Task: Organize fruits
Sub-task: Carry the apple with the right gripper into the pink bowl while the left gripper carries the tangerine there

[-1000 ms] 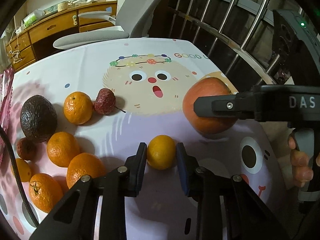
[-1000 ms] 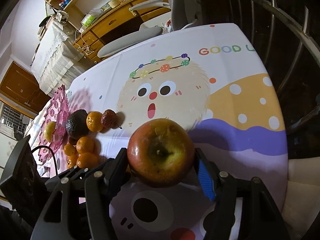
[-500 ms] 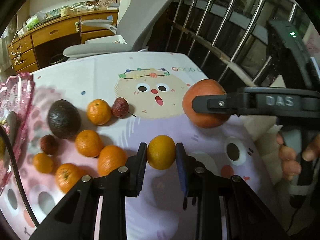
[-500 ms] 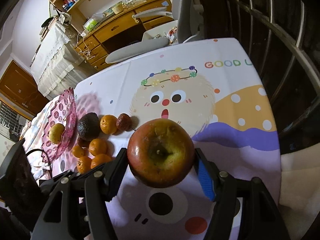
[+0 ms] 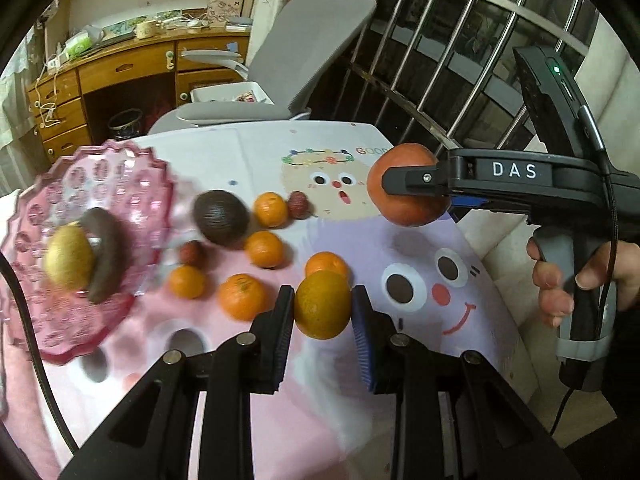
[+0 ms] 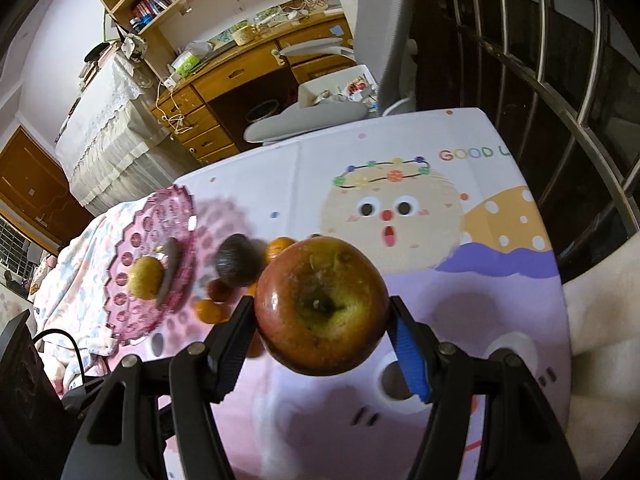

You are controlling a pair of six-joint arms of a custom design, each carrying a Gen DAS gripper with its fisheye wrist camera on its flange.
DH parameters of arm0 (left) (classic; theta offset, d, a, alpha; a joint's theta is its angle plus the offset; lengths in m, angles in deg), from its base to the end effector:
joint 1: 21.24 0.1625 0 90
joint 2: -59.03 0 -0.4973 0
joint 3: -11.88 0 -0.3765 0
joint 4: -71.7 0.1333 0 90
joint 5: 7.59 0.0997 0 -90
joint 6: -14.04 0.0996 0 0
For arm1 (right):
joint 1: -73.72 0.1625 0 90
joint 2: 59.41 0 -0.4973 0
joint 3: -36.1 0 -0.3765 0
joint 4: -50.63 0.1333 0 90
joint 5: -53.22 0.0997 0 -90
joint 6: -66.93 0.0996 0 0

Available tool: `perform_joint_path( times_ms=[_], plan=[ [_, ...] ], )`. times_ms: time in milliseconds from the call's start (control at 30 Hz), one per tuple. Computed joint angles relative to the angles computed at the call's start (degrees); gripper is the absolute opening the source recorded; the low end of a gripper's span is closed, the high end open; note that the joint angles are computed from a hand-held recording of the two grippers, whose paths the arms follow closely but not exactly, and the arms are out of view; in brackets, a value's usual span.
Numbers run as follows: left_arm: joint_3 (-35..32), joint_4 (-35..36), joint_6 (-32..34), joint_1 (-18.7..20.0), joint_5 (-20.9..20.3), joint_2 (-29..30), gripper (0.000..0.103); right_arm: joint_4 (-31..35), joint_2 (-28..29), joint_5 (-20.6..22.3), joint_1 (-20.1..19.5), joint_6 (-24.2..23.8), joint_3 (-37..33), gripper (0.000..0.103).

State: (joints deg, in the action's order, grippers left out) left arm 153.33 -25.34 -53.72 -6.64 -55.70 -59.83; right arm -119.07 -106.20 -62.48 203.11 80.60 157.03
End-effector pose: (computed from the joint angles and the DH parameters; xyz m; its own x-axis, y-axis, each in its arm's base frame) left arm -0.1275 -0.2397 0.3553 -0.8684 0.0650 -0.4916 0.3395 0.8005 -0.4939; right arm 0.4195 -0.3689 0.0831 -0.8518 -0.3423 0.3965 -0.4428 0.8749 -0.1961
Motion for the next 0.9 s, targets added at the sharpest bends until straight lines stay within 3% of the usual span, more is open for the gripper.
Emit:
perform_joint_path(
  times_ms=[400, 633, 800, 867, 900],
  plan=[
    [-17.3, 48.4, -22.3, -18.1, -5.3, -15.0, 0.027, 4.5, 5.2, 0.6, 10.5, 11.2, -6.3, 0.066],
    [-25.5, 66.8, -30.9, -26.3, -9.7, -19.1, 0.027, 5.4, 10.3, 1.3, 14.8, 14.8, -11.4, 0.066],
    [-30.9, 81.7, -42.0, -37.2, -17.7, -22.9, 0.027, 5.9, 14.3, 1.9, 16.7, 16.6, -15.1, 0.066],
    [-32.3, 85.0, -43.8, -38.2, -19.4, -23.8, 0.027, 6.5, 15.8, 2.3, 17.2, 17.2, -16.5, 0.066],
    [-33.4, 88.8, -47.6, -42.2, -23.0, -25.0, 0.027, 6.8, 16.6, 2.5, 17.5, 17.6, -17.3, 0.066]
  ],
)
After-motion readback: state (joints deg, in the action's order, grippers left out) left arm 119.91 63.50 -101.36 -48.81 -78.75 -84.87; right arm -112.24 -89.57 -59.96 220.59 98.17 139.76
